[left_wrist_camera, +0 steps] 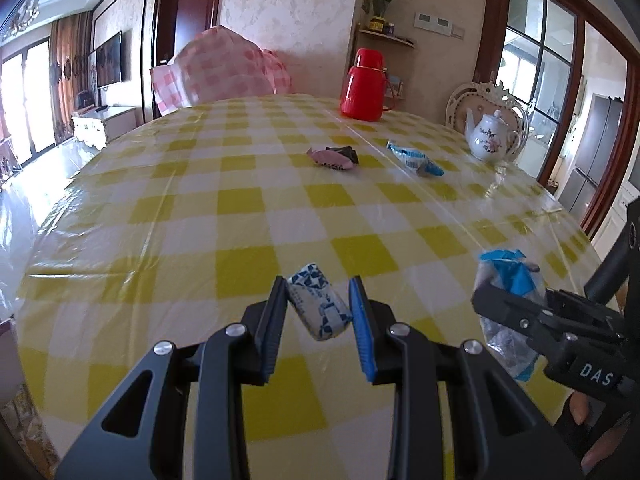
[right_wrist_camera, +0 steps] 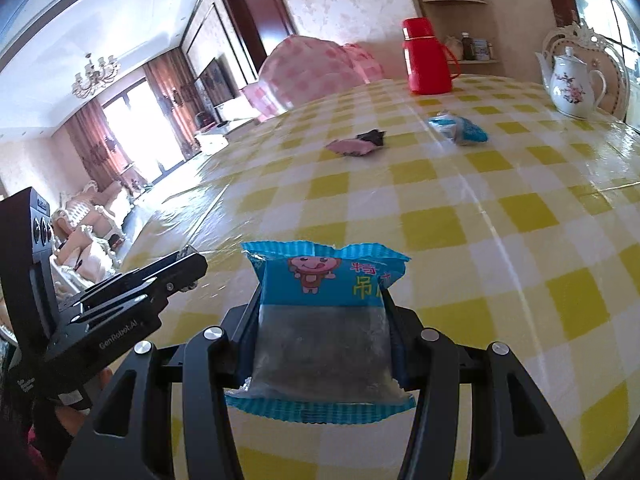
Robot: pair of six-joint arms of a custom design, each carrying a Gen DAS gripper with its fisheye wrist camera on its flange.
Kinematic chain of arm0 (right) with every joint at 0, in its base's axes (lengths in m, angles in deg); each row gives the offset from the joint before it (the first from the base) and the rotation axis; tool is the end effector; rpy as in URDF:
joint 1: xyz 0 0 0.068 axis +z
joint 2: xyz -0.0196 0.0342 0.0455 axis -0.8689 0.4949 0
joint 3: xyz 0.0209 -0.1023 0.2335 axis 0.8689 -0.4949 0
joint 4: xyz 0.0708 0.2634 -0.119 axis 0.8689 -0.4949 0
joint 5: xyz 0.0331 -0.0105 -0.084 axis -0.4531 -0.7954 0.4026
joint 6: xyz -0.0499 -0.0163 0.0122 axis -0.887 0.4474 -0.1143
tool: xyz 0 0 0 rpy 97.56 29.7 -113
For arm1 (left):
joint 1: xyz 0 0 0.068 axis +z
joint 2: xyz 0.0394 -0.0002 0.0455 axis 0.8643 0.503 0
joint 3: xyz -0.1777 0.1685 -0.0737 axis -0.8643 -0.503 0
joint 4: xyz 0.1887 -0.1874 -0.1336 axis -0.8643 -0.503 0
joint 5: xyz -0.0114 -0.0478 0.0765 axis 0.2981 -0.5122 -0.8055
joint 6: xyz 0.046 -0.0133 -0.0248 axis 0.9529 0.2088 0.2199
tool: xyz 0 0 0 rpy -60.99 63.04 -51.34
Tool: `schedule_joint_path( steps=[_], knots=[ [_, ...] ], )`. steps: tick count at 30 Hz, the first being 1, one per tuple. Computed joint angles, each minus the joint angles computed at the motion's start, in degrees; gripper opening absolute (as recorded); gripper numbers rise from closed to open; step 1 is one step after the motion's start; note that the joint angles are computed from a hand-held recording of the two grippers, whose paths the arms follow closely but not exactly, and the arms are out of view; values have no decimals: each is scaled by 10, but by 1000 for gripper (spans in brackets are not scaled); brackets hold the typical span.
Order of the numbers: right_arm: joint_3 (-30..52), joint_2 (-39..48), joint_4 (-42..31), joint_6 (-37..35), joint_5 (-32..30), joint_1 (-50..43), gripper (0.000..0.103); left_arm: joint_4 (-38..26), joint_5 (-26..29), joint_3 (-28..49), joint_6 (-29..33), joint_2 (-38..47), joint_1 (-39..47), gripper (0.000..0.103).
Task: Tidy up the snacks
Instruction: 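Carry both snacks to the purple-rimmed box and open both tools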
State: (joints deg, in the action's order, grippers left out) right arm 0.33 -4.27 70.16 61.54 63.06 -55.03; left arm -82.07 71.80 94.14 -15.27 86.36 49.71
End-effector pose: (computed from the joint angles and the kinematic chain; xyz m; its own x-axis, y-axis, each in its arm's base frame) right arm 0.2781 0.0379 0.1754 -0.6676 0.0649 -0.7417 -0.2615 0.9122 0.3153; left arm 0.2856 -0.0530 0.1784 -0.6223 0.0240 -0.7824 0.1707 0.9796 -0.1057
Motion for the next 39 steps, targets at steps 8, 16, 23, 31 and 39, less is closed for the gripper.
schedule_joint_path(
  steps=[8,16,23,31,39],
  knots=[
    [-14,-27,-13,21,36,102,51,-61,19,-61,35,-125,62,32],
    [1,-13,-17,50,113,277,51,-154,101,-111,99,-258,221,32],
    [71,56,-23,60,181,430,51,-223,212,-98,198,-283,444,32],
    [196,194,-38,29,216,559,51,-214,262,-23,270,-164,636,32],
    [203,215,1,49,143,566,78,-181,249,13,240,-104,718,95]
  ],
)
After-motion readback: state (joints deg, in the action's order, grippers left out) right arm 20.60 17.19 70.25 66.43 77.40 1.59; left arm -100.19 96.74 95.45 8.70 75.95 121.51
